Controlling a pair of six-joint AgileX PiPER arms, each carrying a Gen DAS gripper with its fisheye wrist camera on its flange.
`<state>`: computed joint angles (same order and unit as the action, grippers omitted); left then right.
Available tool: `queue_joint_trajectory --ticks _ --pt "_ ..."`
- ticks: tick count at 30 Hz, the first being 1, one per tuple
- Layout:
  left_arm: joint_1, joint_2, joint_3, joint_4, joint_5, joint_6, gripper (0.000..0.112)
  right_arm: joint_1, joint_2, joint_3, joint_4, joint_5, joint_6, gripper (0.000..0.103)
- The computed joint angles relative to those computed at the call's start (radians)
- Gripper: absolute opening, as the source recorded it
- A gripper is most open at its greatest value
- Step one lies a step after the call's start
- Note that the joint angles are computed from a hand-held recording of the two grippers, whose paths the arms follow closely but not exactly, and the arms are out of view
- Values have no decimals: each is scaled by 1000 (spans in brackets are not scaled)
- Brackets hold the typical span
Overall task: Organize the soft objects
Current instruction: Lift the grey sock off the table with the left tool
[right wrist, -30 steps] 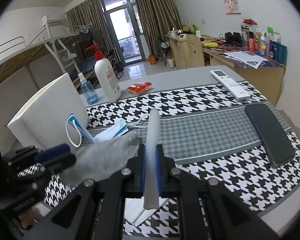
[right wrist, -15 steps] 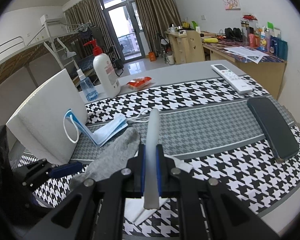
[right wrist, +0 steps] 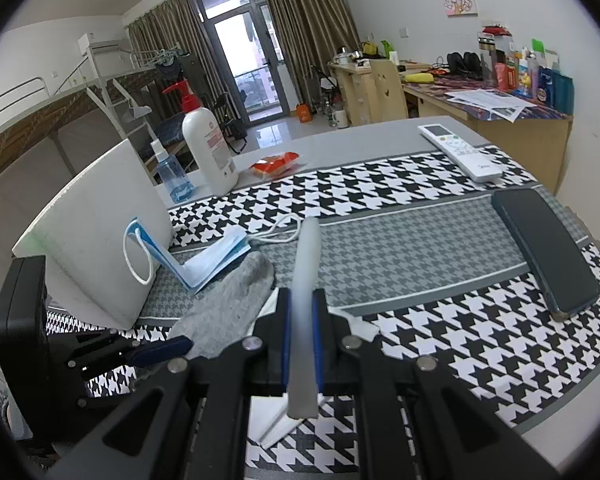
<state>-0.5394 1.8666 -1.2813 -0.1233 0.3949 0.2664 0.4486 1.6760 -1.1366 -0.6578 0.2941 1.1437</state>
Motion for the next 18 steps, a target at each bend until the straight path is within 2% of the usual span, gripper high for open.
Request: queue_joint_trajectory --ticks 3,5,8,14,18 --pt "-3 6 1 -3 -13 14 22 -2 0 2 7 -3 -6 12" --pt "8 12 -11 -91 8 99 11 -1 -1 3 -8 -3 11 12" --pt "12 16 -27 -108 23 118 6 -1 -9 15 -39 -8 44 12" --pt "45 -41 -21 -272 16 259 6 -2 -28 31 -74 -9 81 12" --pt "54 -76 -14 -320 4 300 6 2 -43 38 -101 -7 103 12"
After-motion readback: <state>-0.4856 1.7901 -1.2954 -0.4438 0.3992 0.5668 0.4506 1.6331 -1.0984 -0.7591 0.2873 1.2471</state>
